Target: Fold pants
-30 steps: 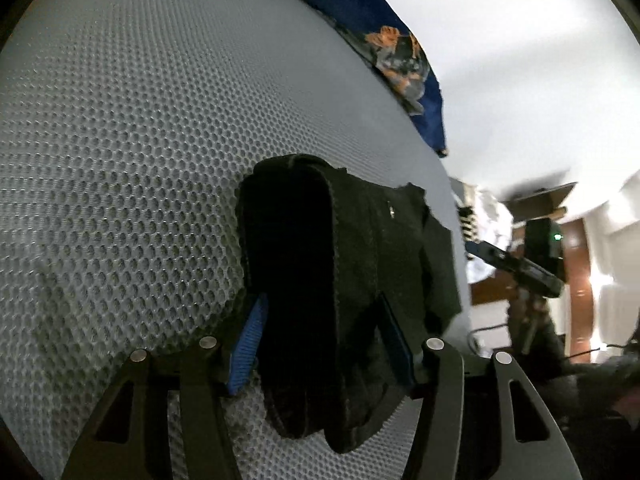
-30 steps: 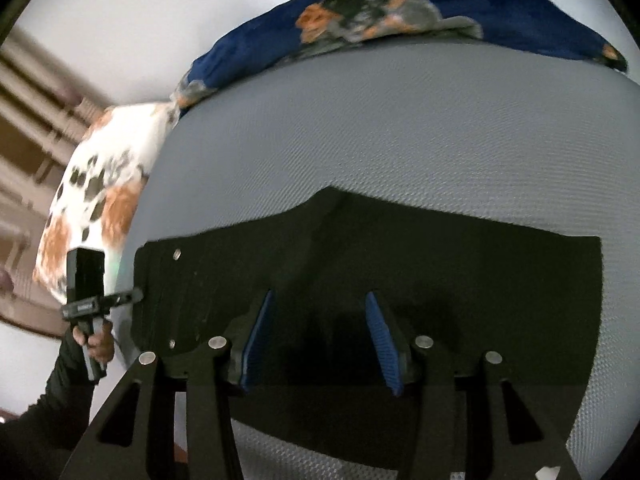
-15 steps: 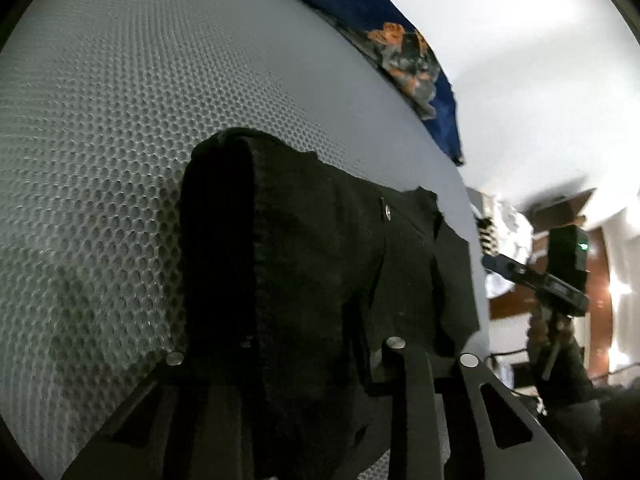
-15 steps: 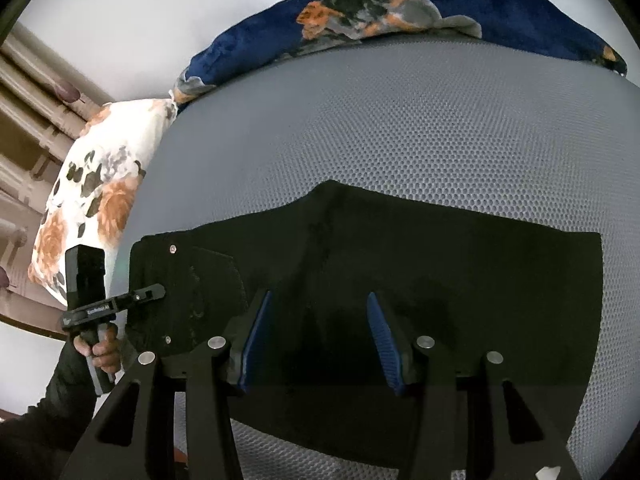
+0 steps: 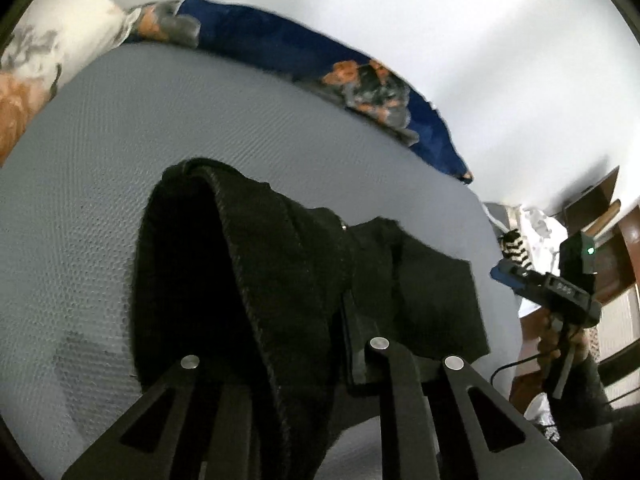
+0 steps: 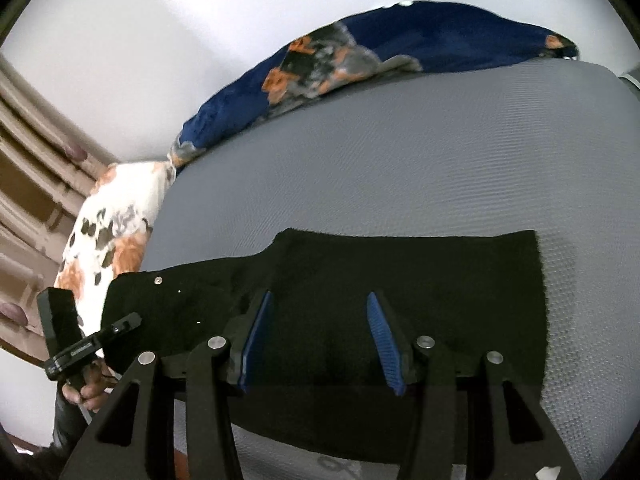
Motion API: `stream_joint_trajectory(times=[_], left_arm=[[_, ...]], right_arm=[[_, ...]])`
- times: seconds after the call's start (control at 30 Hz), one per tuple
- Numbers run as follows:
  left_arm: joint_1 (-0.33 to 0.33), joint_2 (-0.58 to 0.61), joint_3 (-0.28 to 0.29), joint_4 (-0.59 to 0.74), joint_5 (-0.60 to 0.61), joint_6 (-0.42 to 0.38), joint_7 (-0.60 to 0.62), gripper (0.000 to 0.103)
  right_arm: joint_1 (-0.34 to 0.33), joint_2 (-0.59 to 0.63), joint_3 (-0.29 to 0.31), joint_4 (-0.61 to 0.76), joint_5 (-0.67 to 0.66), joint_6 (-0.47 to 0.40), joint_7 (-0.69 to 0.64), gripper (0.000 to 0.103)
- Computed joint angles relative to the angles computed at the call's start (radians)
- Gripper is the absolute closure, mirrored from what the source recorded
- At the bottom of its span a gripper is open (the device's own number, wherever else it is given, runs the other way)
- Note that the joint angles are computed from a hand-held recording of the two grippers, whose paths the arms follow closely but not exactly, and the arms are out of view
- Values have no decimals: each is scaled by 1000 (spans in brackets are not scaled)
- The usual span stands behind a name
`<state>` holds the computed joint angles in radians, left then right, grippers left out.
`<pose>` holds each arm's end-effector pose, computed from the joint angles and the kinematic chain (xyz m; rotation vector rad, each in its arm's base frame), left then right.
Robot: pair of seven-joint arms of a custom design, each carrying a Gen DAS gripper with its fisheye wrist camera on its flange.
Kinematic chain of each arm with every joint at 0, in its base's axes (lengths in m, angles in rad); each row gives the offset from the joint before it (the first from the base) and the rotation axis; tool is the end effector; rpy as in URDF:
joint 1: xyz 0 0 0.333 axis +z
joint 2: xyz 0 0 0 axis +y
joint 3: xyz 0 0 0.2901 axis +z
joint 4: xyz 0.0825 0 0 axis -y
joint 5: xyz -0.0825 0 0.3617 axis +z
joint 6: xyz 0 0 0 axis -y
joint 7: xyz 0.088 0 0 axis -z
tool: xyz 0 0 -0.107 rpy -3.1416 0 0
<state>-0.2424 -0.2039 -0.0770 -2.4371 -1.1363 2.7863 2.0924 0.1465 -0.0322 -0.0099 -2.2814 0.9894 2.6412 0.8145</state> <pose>0.4618 -0.1099 0.4113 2.1610 -1.8817 1.2091 0.5195 0.0496 0.3885 -1.7956 1.6338 -0.0333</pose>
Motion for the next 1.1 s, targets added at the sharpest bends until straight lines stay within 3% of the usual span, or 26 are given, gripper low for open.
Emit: stream_joint_trajectory(times=[0.17,0.27,0.5,0.67,0.9,1.03,1.1], left_arm=[[-23,-17,-25,0,55,52,-63,89],[-34,-31,-39,-4,156,77,-146,89],[-95,-7,-50,92,348,60,-308,89],[-102,112,-101,260,510,18,-450,89],[-89,373,-196,543,788,-52,-705,89],[-146,549,-204,732,1002,-121,-868,90],[-154,616,-217,800,1054,-158,-899,90]], right_arm=[[-25,-20,-26,-23,84,-25,-71,55],[-41,-23,-40,-34,127,-44,-106,55],[-82,-34,-66,-37,212,-74,-186,55],[-117,-44,-89,-45,275,-80,-250,55],[-171,-28,-118,-64,383,-87,-323,55],[-202,-1,-124,-59,451,-102,-363,55],[-210,5,-118,-62,471,-81,-392,55]])
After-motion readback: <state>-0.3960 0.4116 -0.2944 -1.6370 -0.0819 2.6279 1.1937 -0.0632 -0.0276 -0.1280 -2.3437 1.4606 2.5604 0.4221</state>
